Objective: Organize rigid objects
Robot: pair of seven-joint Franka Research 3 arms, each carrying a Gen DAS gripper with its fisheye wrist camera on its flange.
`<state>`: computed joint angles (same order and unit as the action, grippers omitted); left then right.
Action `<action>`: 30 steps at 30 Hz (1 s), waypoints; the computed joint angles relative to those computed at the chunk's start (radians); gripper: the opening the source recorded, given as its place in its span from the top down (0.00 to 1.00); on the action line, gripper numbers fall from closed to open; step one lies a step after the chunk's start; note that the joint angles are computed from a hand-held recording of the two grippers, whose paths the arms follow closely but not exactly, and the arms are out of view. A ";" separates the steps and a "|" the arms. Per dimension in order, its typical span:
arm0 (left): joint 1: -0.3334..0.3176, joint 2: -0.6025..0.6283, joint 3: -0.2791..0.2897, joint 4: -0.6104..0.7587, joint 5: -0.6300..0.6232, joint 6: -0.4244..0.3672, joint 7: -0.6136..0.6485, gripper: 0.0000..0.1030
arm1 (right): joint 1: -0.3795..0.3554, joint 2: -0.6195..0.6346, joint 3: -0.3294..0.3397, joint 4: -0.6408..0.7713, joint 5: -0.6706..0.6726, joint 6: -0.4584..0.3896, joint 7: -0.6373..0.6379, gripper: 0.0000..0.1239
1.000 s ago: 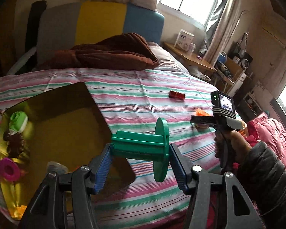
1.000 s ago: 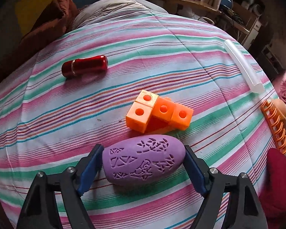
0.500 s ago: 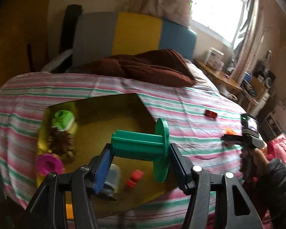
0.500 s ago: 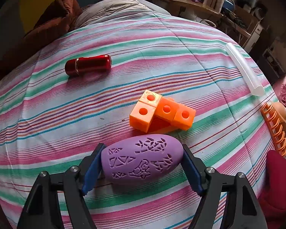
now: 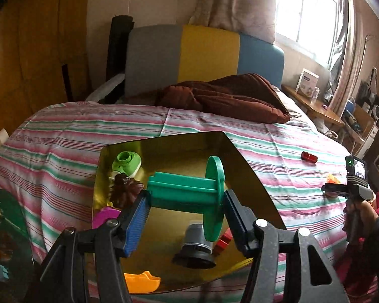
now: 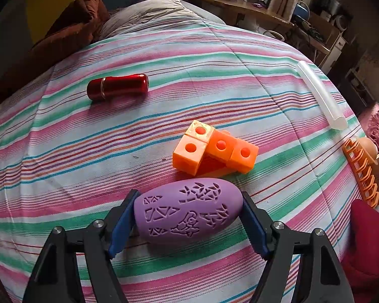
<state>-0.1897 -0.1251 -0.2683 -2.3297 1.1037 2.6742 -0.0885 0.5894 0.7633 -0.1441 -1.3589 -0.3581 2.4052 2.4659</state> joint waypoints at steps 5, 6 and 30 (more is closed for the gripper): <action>0.001 0.006 0.004 0.000 -0.004 0.000 0.012 0.42 | 0.000 -0.001 0.000 -0.001 0.000 0.000 0.000 0.38; 0.001 0.008 0.004 0.001 -0.006 0.000 0.014 0.42 | 0.000 0.000 0.000 0.000 0.000 -0.001 -0.001 0.38; 0.104 0.140 0.110 -0.040 -0.564 0.402 0.489 0.42 | 0.000 0.004 0.000 0.009 0.001 -0.010 -0.004 0.38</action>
